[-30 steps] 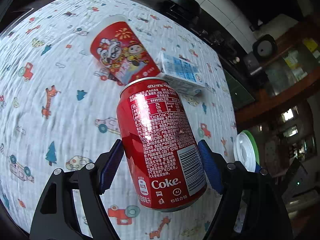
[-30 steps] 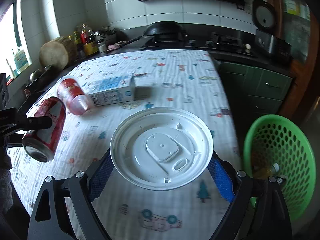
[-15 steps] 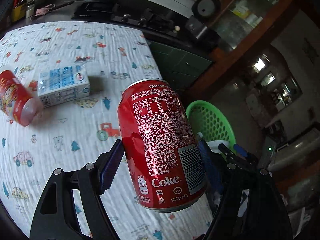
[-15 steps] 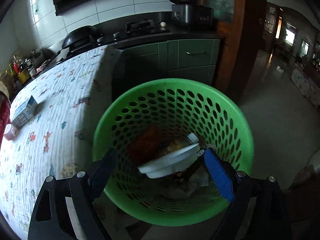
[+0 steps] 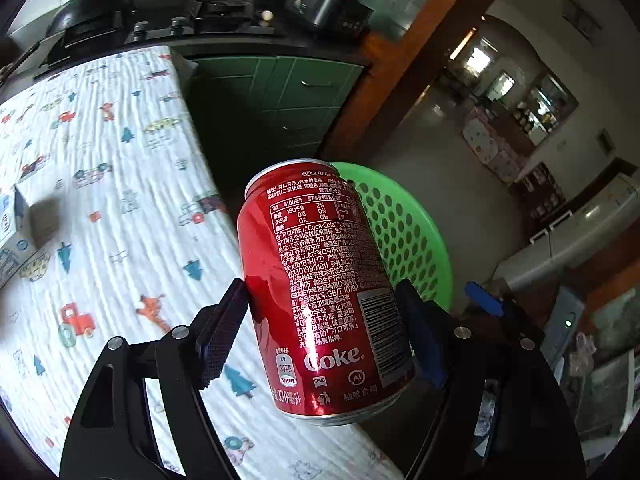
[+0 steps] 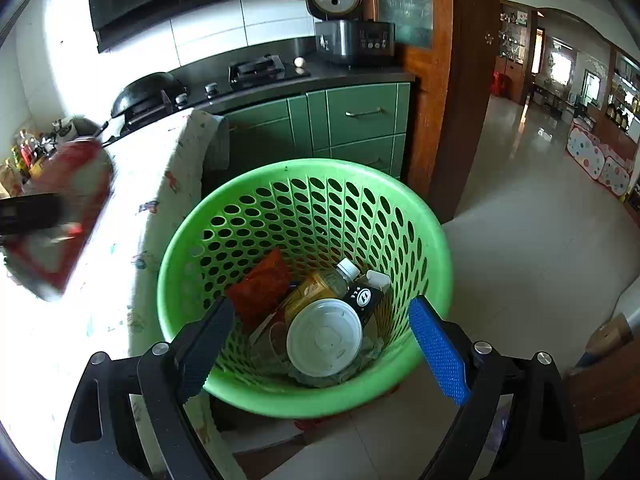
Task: Collect trash
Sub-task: 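Drop the white lid into the green basket with the right gripper, then the Coke can with the left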
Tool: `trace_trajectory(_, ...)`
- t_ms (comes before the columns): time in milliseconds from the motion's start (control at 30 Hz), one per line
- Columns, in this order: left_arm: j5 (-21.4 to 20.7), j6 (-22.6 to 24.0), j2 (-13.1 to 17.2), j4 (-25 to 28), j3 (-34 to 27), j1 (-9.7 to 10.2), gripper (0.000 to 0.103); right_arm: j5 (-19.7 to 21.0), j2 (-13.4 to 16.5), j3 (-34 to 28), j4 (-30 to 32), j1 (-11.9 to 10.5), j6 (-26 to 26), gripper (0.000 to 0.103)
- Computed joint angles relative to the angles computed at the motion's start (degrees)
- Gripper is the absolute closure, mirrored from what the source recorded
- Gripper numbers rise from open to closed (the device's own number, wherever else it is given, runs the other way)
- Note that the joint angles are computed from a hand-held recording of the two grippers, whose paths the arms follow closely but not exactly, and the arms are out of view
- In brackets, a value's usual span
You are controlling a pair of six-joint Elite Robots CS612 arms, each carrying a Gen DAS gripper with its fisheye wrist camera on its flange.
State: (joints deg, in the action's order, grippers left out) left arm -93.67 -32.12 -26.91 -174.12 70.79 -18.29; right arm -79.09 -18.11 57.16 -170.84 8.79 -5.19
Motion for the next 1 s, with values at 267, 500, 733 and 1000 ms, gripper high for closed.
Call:
trace_trajectory(267,-0.3,6.0,4.3,7.0,-8.5,-0.7,0.029,2.3,-2.0,5.0,-4.3,-0.7,1.4,0.017)
trace_trajectory(500,-1.7,6.4,6.1,8.0,-11.0,-0.54,0.025,2.4,-2.6,6.6,-4.9,-0.9,2.2,0.017)
trace_trajectory(733,0.6,5.9,3.2,4.2,-5.2,-0.64,0.025,3.3,-3.0,6.9,-5.4,-0.6,1.5,0.017)
trace_trajectory(1000,7.7,4.7,-2.3,-3.6,6.0,-0.62,0.025,7.1,-3.9,7.7,-6.4,0.5,-0.4,0.017)
